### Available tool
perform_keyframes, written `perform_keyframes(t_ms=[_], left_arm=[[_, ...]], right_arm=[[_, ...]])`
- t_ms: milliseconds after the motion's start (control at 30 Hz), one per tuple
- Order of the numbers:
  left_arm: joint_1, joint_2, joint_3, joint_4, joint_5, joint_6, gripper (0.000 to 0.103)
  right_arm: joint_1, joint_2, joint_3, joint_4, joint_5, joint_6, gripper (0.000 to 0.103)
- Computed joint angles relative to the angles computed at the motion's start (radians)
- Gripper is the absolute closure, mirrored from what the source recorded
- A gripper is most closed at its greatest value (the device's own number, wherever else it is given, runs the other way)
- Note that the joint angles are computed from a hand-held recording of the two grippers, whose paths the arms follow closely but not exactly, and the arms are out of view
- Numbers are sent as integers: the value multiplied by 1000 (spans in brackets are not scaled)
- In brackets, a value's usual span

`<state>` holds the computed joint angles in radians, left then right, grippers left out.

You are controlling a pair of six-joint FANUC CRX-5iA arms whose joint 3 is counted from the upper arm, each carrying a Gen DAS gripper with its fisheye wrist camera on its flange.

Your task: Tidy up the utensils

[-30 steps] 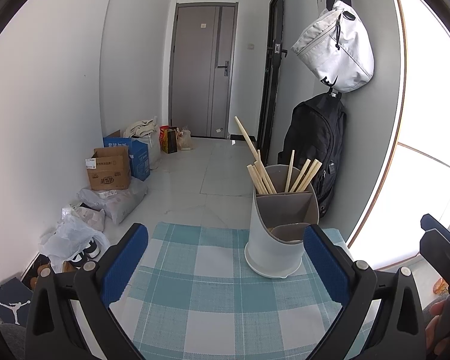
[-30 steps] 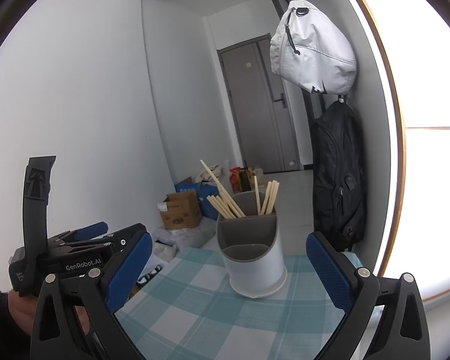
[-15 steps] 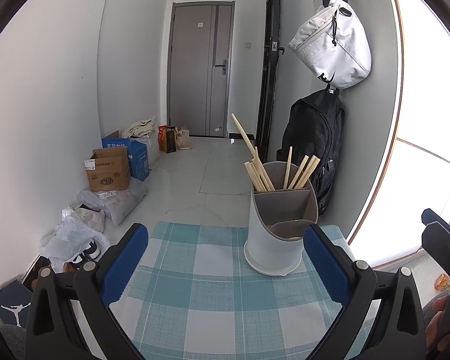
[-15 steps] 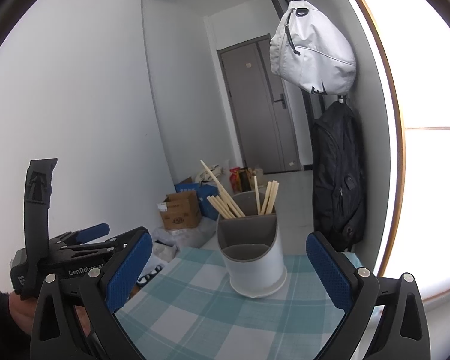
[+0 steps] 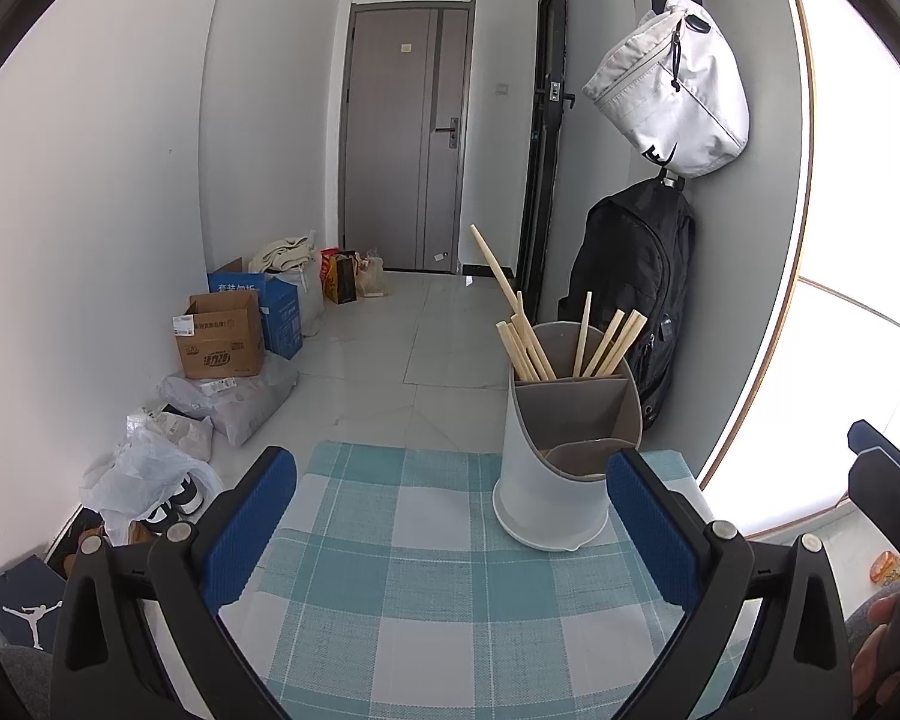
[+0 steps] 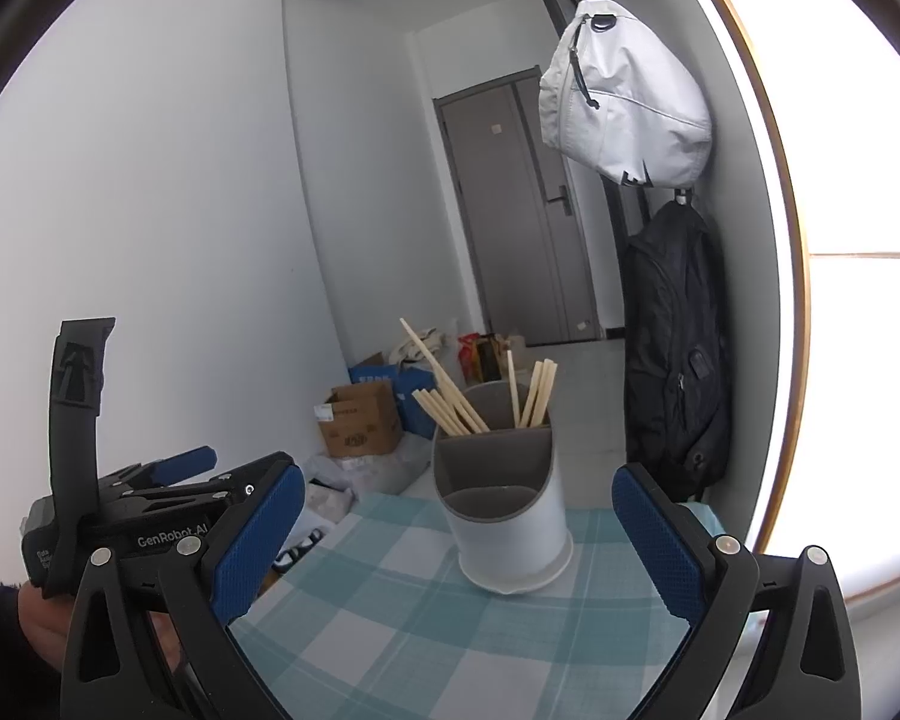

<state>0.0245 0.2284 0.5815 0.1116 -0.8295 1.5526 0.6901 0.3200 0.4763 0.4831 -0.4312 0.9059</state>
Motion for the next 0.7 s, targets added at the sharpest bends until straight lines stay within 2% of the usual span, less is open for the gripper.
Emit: perform_keyframes(t_ms=[200,267,700], left_arm=[[2,-4,-13,23,9,-14,2],[-4,0,-1,-4,-2,5,2],[-8,-3,-11,-5,3,-14,2]], right_arm=[[1,1,5,-10,-6,15,0],[1,1,6,-12,-8,16,0],[3,3,7,-14,-9,18,0]])
